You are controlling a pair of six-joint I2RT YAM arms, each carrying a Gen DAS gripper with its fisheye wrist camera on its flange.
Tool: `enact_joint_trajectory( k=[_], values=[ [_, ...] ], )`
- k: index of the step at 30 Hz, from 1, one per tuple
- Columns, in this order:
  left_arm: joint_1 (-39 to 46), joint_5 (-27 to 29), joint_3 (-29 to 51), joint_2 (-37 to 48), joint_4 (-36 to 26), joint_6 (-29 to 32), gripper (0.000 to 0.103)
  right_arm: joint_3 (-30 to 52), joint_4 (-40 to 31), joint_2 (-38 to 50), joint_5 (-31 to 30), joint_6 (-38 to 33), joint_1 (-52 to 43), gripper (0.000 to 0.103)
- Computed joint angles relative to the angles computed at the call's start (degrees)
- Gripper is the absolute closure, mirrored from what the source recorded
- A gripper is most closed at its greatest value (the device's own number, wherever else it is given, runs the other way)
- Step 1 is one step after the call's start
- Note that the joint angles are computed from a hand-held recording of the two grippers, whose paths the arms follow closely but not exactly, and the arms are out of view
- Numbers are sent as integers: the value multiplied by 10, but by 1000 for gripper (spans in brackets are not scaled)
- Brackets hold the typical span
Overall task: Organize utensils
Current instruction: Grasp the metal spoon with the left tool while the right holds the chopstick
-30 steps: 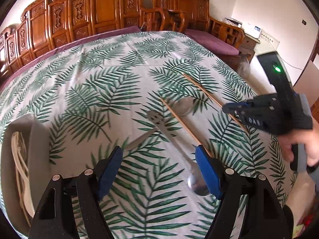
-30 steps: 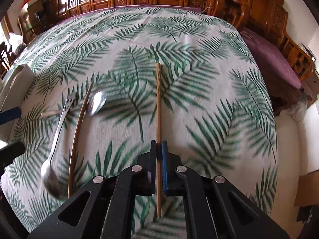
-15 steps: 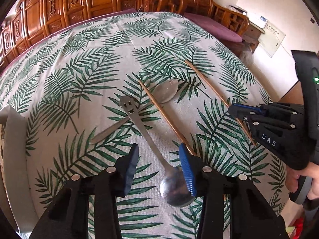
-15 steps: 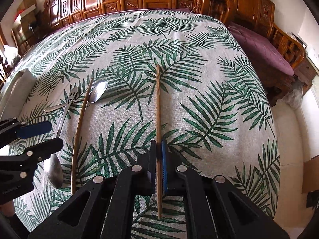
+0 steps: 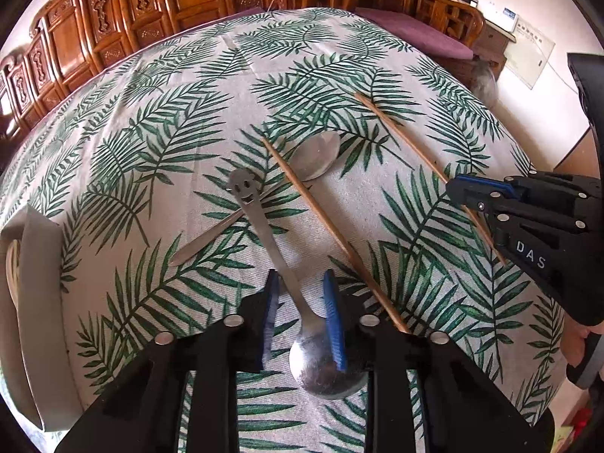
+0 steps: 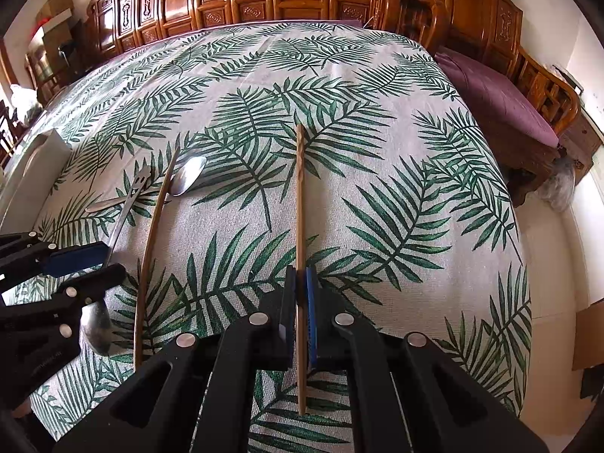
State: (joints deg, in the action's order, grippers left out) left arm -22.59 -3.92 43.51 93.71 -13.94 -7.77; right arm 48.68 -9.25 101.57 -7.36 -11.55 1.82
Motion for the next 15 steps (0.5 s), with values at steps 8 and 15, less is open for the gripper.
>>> enact_joint_trajectory(
  k=[8,15],
  values=[
    [12,4,-2,-2,-1,5,88,-1,2,0,-8,-2,-5,97],
    [28,10,-21,-18,11,14,98,-2,6,1,-14,-5,-8,97]
  ],
)
